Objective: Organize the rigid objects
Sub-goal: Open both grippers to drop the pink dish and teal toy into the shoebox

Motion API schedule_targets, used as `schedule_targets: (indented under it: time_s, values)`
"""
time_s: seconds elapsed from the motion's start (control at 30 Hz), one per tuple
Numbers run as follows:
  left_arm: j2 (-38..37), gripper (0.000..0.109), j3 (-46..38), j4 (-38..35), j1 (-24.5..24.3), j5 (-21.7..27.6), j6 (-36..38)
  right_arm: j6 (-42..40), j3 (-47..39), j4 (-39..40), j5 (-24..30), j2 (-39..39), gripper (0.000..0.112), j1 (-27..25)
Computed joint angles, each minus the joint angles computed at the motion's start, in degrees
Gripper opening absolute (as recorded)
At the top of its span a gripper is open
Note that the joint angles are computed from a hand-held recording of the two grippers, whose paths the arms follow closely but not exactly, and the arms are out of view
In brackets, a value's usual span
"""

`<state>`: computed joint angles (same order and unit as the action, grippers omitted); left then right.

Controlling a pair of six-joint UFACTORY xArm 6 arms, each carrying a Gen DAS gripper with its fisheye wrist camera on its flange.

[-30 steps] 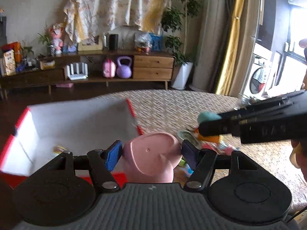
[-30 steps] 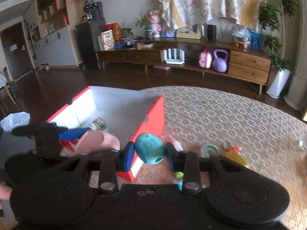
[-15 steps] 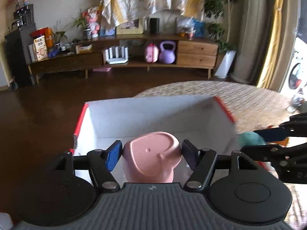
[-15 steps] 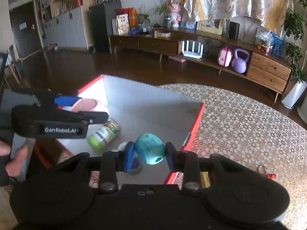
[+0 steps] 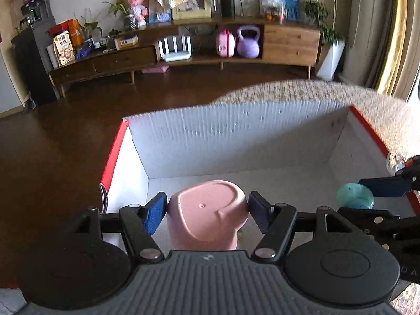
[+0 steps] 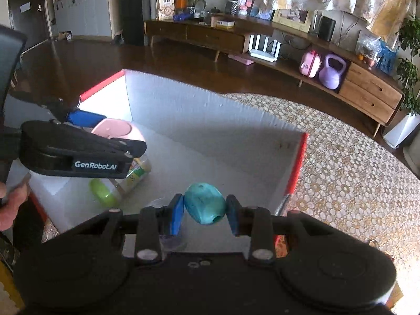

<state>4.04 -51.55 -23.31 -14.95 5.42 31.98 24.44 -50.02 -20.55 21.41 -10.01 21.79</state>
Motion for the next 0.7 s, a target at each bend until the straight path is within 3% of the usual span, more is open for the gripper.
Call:
schedule_targets:
  time_s: [0.07,0.17,0.43,0.7]
  values:
    - [0.3,0.068,-0.7,7.3,0.9,2.5,-5.5,-0.7,0.0,0.9,0.1,-0.1,0.036,0.1]
    - [0.7,0.068,-2.3,8.7,1.4,7.1,-6.4,-0.6,0.5,0.7,0.4,-0.7,0.037,0.1]
    - [0.4,0.069,-3.1,6.0,1.9,11.0,-5.0,-2.7,2.8,4.2,-0.1,-4.2,0.043,-0.1]
    - [-3.4,0.069,0.1,-0.9,2.2,10.6,-1.1,-4.2,7.4,7.5,-0.3,-11.7,0.047,0.2]
